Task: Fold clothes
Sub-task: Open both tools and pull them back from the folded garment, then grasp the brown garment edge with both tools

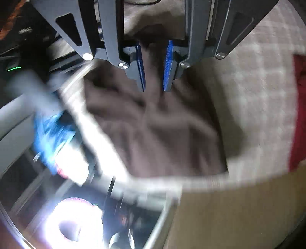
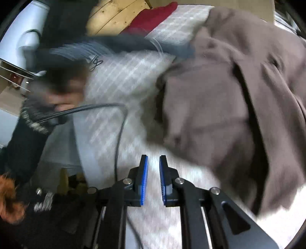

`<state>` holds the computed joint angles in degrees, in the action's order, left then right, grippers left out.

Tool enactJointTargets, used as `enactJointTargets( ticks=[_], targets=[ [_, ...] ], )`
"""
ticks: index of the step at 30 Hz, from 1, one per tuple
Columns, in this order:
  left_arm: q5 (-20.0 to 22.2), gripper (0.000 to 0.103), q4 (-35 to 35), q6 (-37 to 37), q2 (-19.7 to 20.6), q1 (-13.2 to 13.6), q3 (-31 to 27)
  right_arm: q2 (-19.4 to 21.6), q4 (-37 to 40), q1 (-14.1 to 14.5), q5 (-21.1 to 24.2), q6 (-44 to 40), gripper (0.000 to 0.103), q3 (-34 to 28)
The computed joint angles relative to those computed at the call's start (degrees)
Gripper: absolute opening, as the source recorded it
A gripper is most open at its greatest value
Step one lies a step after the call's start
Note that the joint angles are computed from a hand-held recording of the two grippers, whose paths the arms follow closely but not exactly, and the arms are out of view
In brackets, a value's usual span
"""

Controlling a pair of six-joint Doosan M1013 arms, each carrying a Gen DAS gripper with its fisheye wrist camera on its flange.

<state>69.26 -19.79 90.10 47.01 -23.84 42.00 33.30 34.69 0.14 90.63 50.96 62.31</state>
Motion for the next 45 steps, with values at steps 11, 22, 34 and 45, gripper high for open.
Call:
enactJointTargets(
  ticks=[11, 22, 34, 45],
  targets=[
    [-7.45, 0.063, 2.87, -9.87, -4.33, 0.50, 5.78, 1.51, 0.19, -7.13, -19.94, 15.74, 0.055, -3.75],
    [-4.24, 0.066, 9.73, -18.79, 1.91, -1.24, -1.70, 4.43, -2.00, -4.90, -22.46, 12.55, 0.062, -4.29],
    [-1.28, 0.078, 14.88, -19.19, 2.52, -3.64, -2.92, 3.60, 0.38, -4.71, -22.45, 10.78, 0.074, -2.11],
    [-8.35, 0.031, 7.55, -17.67, 0.15, -2.60, 1.94, 5.21, 6.68, -4.32, -18.30, 7.80, 0.029, -3.71]
  ],
)
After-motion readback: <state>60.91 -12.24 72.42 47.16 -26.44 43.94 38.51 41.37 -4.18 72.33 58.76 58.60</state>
